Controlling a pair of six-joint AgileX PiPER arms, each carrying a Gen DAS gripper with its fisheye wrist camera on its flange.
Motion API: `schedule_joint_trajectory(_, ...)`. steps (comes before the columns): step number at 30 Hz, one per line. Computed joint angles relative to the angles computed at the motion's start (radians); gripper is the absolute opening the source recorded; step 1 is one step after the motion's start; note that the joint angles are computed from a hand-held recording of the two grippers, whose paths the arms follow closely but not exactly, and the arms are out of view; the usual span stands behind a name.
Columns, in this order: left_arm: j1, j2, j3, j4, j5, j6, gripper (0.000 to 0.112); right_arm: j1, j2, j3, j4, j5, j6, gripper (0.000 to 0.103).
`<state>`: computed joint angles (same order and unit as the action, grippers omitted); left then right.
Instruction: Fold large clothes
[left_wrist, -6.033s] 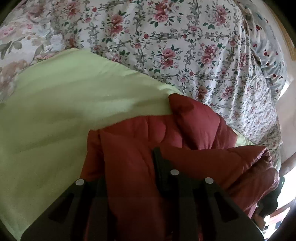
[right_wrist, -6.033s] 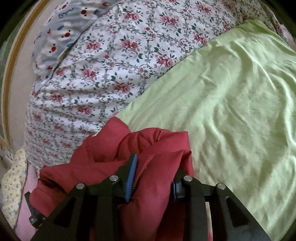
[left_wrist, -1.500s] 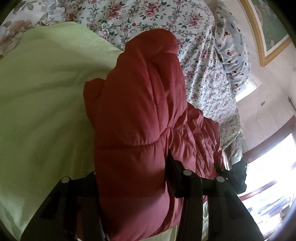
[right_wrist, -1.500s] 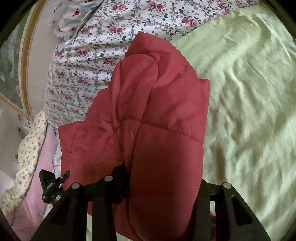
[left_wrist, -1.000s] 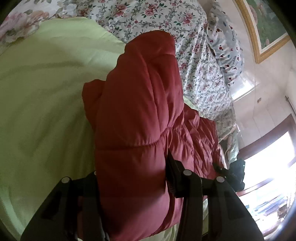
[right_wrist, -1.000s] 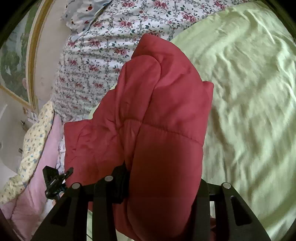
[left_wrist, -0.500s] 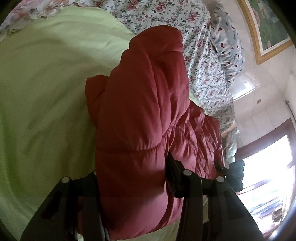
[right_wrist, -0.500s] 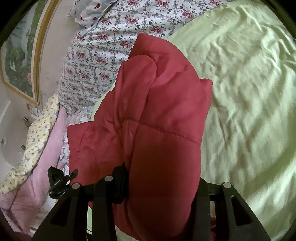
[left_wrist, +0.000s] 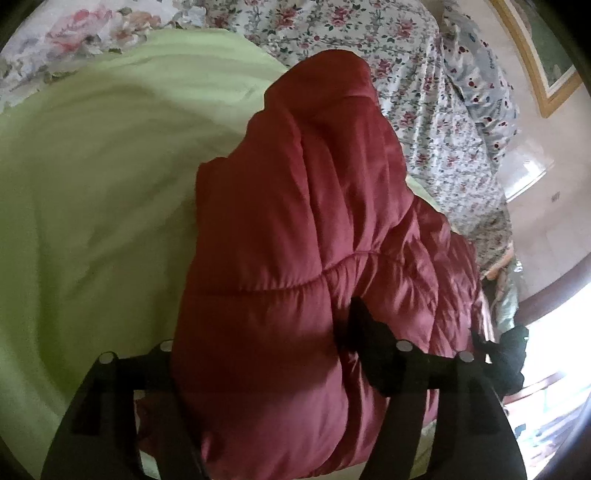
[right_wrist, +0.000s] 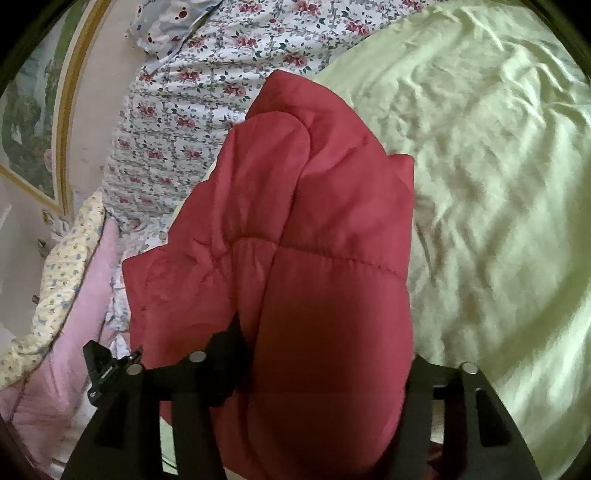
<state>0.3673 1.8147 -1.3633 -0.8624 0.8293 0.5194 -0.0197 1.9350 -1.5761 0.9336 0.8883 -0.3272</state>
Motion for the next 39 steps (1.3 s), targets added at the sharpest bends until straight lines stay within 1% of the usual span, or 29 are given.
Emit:
schedule_joint_trajectory(2, -0.024, -0.015, -0.006, 0.071, -0.032, -0.051, 0.075, 0.009, -0.001, -0.011, -0.035, -0.007, 0.030, 0.072)
schedule_joint_trajectory(4, -0.056, -0.037, -0.010, 0.188, -0.077, -0.143, 0.087, 0.017, -0.007, -0.017, -0.077, -0.021, 0.061, 0.077)
schedule_joint_trajectory(6, -0.077, -0.061, 0.001, 0.264, -0.118, -0.200, 0.088, 0.023, -0.014, -0.019, -0.113, -0.031, 0.084, 0.079)
schedule_joint_trajectory(7, -0.088, -0.070, 0.002, 0.296, -0.130, -0.227, 0.088, 0.023, -0.016, -0.017, -0.125, -0.034, 0.087, 0.082)
schedule_joint_trajectory(10, -0.121, -0.094, 0.000, 0.411, -0.160, -0.320, 0.088, 0.045, -0.027, -0.042, -0.238, -0.053, 0.169, 0.090)
schedule_joint_trajectory(11, -0.135, -0.102, -0.004, 0.455, -0.171, -0.353, 0.088, 0.050, -0.028, -0.049, -0.263, -0.055, 0.187, 0.091)
schedule_joint_trajectory(13, -0.142, -0.112, -0.001, 0.491, -0.186, -0.372, 0.088, 0.059, -0.030, -0.072, -0.323, -0.055, 0.228, 0.095)
schedule_joint_trajectory(17, -0.179, -0.075, -0.079, 0.609, -0.151, -0.454, 0.088, 0.082, -0.014, -0.146, -0.427, -0.045, 0.297, 0.097)
schedule_joint_trajectory(23, -0.224, -0.005, -0.198, 0.700, -0.100, -0.531, 0.088, 0.100, 0.049, -0.275, -0.466, -0.007, 0.340, 0.099)
schedule_joint_trajectory(25, -0.246, 0.046, -0.280, 0.764, -0.050, -0.572, 0.088, 0.110, 0.087, -0.346, -0.495, 0.025, 0.370, 0.101)
schedule_joint_trajectory(26, -0.250, 0.069, -0.319, 0.772, -0.029, -0.572, 0.088, 0.113, 0.107, -0.384, -0.506, 0.044, 0.383, 0.101)
schedule_joint_trajectory(28, -0.252, 0.110, -0.389, 0.763, 0.003, -0.565, 0.088, 0.119, 0.158, -0.476, -0.531, 0.089, 0.413, 0.101)
schedule_joint_trajectory(30, -0.253, 0.162, -0.479, 0.747, 0.055, -0.556, 0.088, 0.124, 0.212, -0.576, -0.553, 0.141, 0.437, 0.102)
schedule_joint_trajectory(33, -0.272, 0.207, -0.550, 0.790, 0.083, -0.587, 0.088, 0.136, 0.283, -0.709, -0.591, 0.215, 0.470, 0.102)
schedule_joint_trajectory(35, -0.293, 0.217, -0.559, 0.829, 0.074, -0.593, 0.087, 0.144, 0.315, -0.769, -0.612, 0.243, 0.480, 0.102)
schedule_joint_trajectory(36, -0.302, 0.217, -0.557, 0.845, 0.067, -0.592, 0.083, 0.152, 0.322, -0.787, -0.632, 0.252, 0.485, 0.102)
schedule_joint_trajectory(37, -0.309, 0.215, -0.551, 0.855, 0.058, -0.585, 0.074, 0.156, 0.321, -0.787, -0.644, 0.248, 0.483, 0.102)
schedule_joint_trajectory(38, -0.318, 0.213, -0.545, 0.869, 0.051, -0.580, 0.071, 0.161, 0.319, -0.785, -0.656, 0.244, 0.480, 0.102)
schedule_joint_trajectory(39, -0.326, 0.208, -0.531, 0.886, 0.040, -0.581, 0.064, 0.167, 0.323, -0.797, -0.676, 0.251, 0.482, 0.102)
